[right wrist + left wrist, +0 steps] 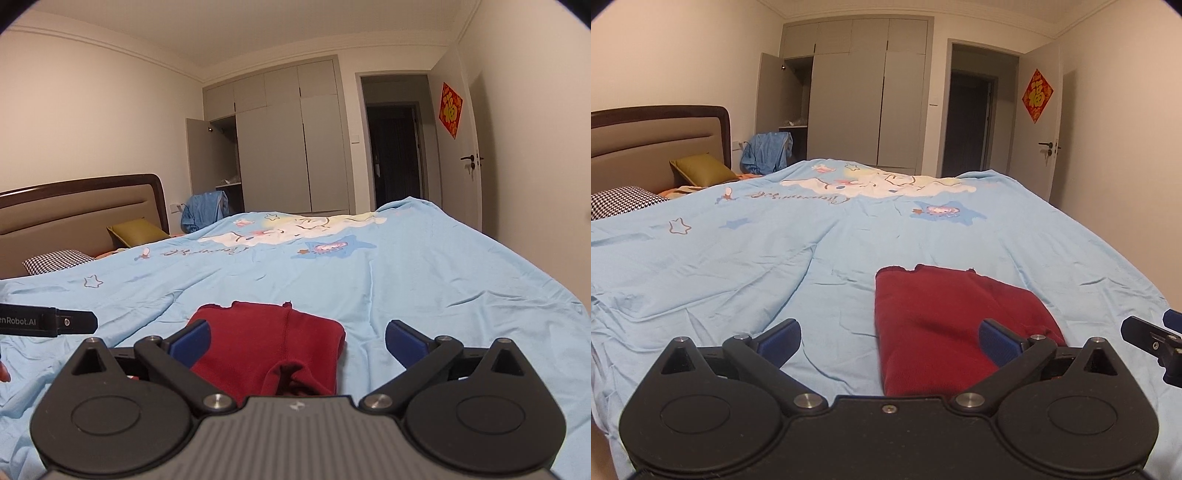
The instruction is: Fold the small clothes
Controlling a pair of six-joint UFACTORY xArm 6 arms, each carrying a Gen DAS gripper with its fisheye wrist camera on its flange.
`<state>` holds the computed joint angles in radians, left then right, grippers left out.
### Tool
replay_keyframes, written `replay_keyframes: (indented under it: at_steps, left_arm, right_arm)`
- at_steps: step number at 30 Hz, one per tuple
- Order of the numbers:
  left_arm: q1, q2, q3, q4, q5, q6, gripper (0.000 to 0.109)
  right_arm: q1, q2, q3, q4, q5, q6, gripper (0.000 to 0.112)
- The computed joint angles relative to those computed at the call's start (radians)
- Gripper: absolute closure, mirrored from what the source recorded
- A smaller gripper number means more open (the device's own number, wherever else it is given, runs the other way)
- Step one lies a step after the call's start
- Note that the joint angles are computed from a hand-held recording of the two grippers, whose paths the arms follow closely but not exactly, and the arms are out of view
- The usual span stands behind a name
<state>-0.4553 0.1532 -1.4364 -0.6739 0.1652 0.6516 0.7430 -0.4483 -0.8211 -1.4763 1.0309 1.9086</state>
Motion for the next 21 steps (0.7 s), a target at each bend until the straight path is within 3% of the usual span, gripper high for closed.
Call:
replay_keyframes:
  at_steps: [14, 21]
  left_arm:
    - [-0.028, -0.166, 0.204, -0.583, -0.026, 0.574, 0.006]
    - [-0.009, -0.202, 0.276, -0.638, 0.001, 0.629, 0.006]
  right_arm:
    - [0.256, -0.005, 0.038, 0.075, 0.279, 0.019, 0.009]
    - [0.311, 0.018, 0.047, 0.141, 0.328, 0.043, 0.009]
